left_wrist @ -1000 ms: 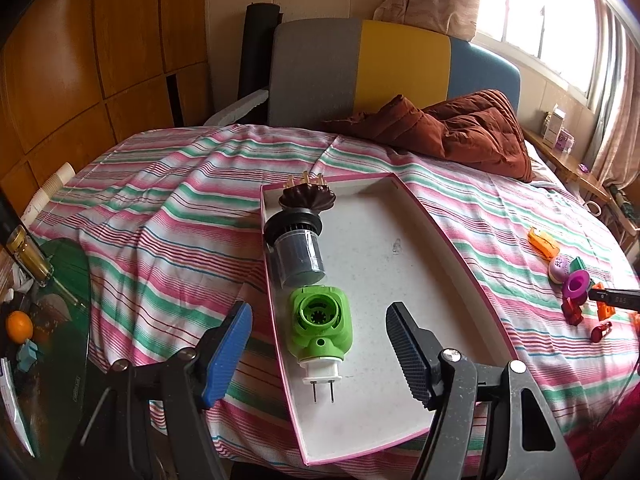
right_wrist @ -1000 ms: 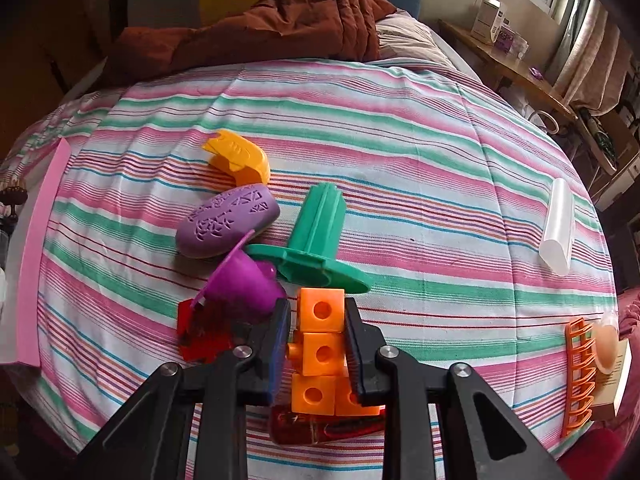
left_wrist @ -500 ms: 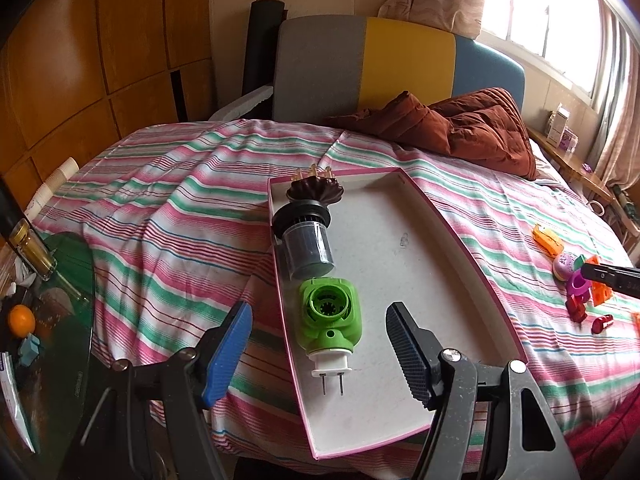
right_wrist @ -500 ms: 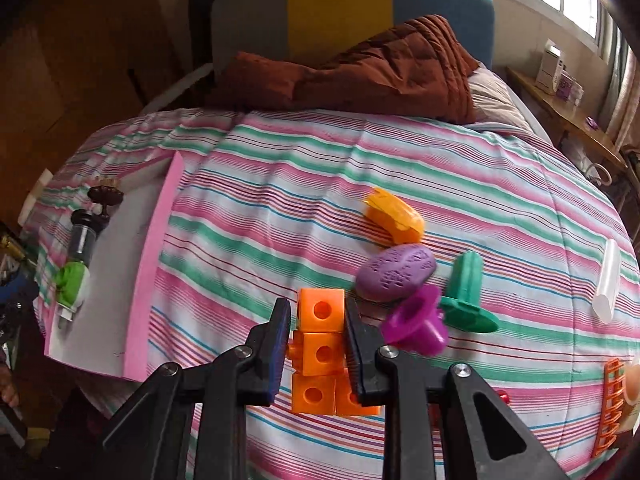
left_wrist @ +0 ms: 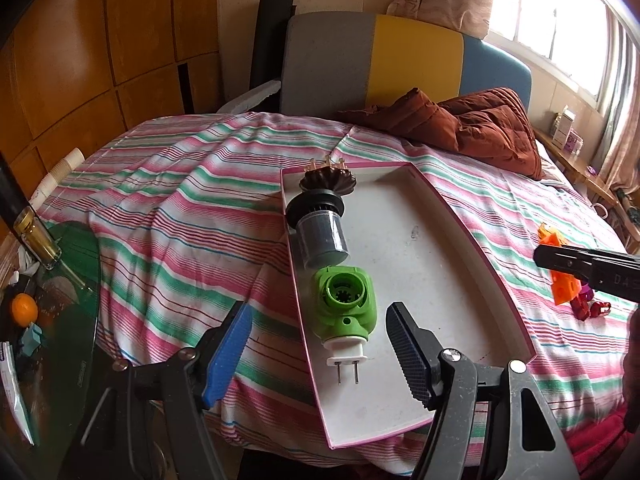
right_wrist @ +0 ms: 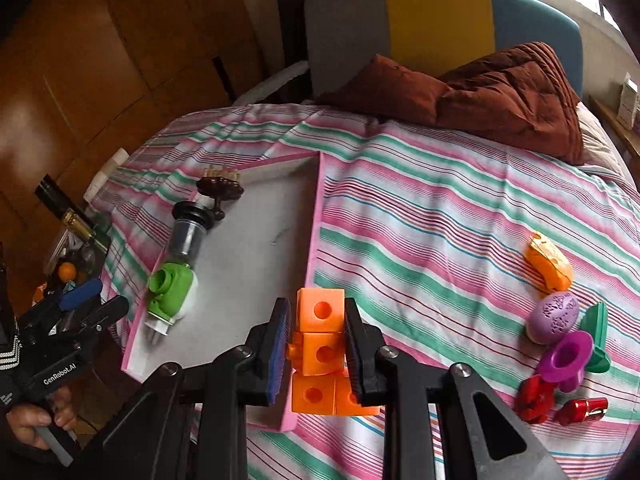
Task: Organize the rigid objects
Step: 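Carry the orange blocks in the right tool toward the tray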
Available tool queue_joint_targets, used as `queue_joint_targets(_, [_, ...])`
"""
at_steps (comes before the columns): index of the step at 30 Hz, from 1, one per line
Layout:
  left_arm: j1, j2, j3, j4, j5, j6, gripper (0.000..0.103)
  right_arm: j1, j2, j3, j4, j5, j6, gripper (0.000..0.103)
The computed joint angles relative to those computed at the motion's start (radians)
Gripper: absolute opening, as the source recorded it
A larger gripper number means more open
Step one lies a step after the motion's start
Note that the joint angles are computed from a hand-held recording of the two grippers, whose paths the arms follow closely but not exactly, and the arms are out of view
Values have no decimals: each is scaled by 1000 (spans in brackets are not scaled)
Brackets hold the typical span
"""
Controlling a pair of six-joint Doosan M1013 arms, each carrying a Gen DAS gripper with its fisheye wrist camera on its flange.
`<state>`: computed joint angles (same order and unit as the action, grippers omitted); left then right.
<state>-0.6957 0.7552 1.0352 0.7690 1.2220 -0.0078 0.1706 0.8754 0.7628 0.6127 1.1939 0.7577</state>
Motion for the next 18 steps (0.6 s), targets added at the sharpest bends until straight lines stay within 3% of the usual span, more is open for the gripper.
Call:
queue_joint_targets(12, [1,-23,45,-7,-1,-36,70,55,35,-52,12,61,-4,25])
queue_joint_targets(18, [1,-32,67,-4,-6,-57,70,82,112,-182,-22,113,111,25])
